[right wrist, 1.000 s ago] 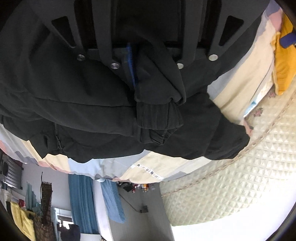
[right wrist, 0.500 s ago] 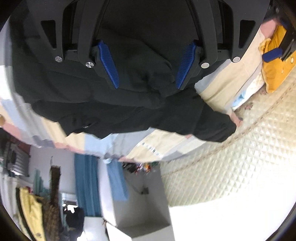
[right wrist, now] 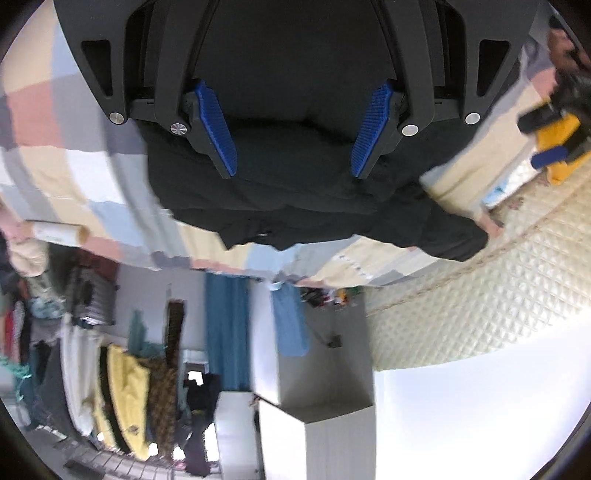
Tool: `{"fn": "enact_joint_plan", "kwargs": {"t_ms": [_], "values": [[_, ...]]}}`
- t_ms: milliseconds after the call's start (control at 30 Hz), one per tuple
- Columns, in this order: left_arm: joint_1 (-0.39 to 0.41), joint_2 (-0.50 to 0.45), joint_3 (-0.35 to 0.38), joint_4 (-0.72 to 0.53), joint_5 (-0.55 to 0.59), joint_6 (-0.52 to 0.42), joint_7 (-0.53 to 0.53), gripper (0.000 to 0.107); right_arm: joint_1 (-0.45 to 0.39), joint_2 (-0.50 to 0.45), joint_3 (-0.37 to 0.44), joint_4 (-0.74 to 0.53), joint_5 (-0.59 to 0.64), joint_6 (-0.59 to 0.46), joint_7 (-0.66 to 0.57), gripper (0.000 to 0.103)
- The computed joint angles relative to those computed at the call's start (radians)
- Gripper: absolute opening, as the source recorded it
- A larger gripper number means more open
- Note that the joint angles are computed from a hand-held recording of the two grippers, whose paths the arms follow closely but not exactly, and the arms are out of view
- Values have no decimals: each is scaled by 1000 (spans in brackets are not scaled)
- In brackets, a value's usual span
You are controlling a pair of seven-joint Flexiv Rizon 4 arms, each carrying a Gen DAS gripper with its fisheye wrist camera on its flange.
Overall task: Fold large clothes
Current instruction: 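Open the right tool and withdraw it from the folded sleeve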
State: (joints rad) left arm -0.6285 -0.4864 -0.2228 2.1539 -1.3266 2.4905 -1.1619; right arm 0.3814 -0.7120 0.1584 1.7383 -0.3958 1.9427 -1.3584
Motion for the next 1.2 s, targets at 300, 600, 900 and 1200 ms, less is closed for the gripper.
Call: {"fn": "enact_joint_plan", "kwargs": {"t_ms": [300,600,900,1200], "values": [[-32,-42,-16,-44,0,50,20,103,-9,120,-37,245,108,168,-49,65],[-19,-101,-19,-63,88,102,-87,103,41,121,-71,372,274,385,-150,70],[55,-84,13,-9,247,-34,-206,103,-9,93,-51,378,256,416,-90,80],[116,29,161,62,267,-299,-176,103,-30,60,-51,355,239,390,-63,94]]}}
